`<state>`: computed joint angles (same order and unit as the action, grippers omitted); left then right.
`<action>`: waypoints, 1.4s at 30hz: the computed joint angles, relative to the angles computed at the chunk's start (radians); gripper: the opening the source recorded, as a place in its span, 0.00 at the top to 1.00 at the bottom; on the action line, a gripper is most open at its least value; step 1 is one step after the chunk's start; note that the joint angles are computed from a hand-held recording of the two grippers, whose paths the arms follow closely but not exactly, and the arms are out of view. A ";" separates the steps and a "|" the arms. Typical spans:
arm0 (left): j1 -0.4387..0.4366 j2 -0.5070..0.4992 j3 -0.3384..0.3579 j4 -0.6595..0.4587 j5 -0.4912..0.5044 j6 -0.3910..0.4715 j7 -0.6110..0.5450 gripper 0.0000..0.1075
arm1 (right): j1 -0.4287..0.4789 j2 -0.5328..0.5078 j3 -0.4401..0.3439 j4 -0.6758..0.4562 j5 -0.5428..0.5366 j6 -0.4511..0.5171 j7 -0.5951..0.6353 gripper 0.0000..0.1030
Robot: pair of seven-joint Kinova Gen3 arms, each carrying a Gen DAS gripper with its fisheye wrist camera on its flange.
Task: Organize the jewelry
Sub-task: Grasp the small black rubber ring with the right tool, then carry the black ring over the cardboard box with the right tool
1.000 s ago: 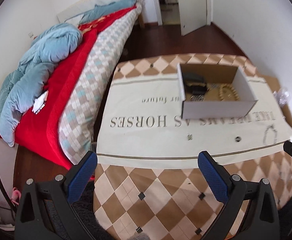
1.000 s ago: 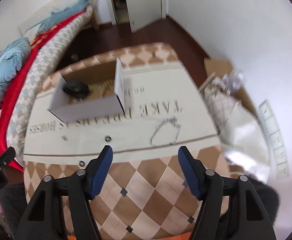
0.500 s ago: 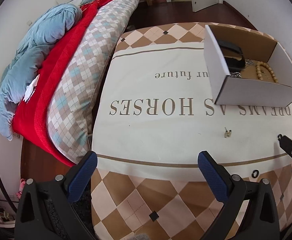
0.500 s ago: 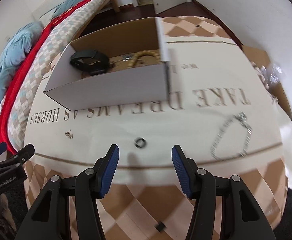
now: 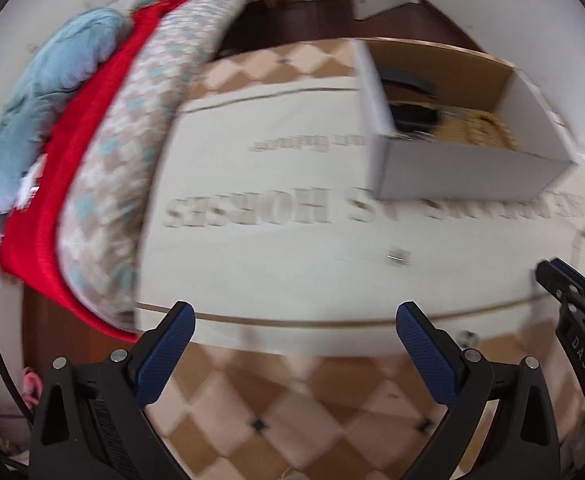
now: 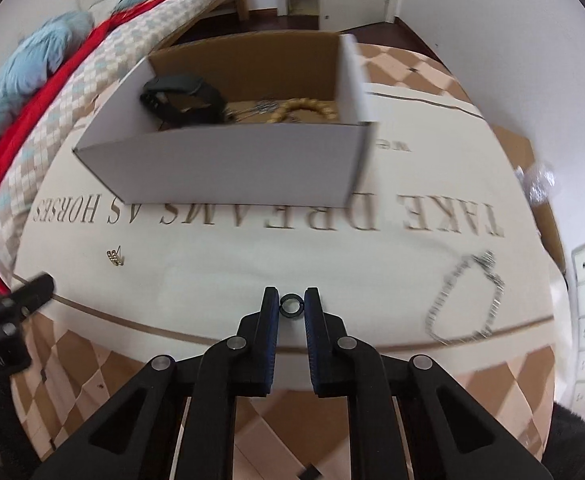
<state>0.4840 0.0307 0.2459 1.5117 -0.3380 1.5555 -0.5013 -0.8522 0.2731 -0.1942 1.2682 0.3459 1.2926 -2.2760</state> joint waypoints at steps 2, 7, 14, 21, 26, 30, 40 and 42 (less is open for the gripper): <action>0.009 0.011 0.010 -0.010 0.034 -0.034 -0.013 0.05 | 0.014 -0.029 0.006 0.016 -0.008 0.010 -0.007 0.87; 0.054 0.064 0.024 -0.037 0.085 -0.105 -0.053 0.11 | 0.059 -0.086 -0.001 0.058 -0.014 0.033 -0.026 0.87; 0.114 0.128 0.003 -0.078 0.106 -0.129 -0.070 0.32 | 0.112 -0.138 -0.024 0.123 -0.025 0.027 -0.047 0.87; 0.139 0.153 -0.012 -0.103 0.121 -0.134 -0.090 0.88 | 0.134 -0.150 -0.040 0.139 -0.024 0.019 -0.061 0.87; 0.152 0.164 -0.018 -0.115 0.113 -0.132 -0.101 0.91 | 0.136 -0.150 -0.043 0.135 -0.023 0.018 -0.069 0.87; 0.180 0.174 -0.021 -0.141 0.078 -0.118 -0.083 0.91 | 0.134 -0.156 -0.046 0.123 -0.019 0.022 -0.071 0.87; 0.233 0.122 -0.021 -0.242 -0.128 -0.018 -0.026 0.91 | 0.119 -0.176 -0.063 0.049 0.019 0.025 -0.066 0.87; 0.230 0.105 -0.019 -0.262 -0.161 0.000 -0.024 0.91 | 0.110 -0.172 -0.066 0.021 0.029 0.023 -0.062 0.87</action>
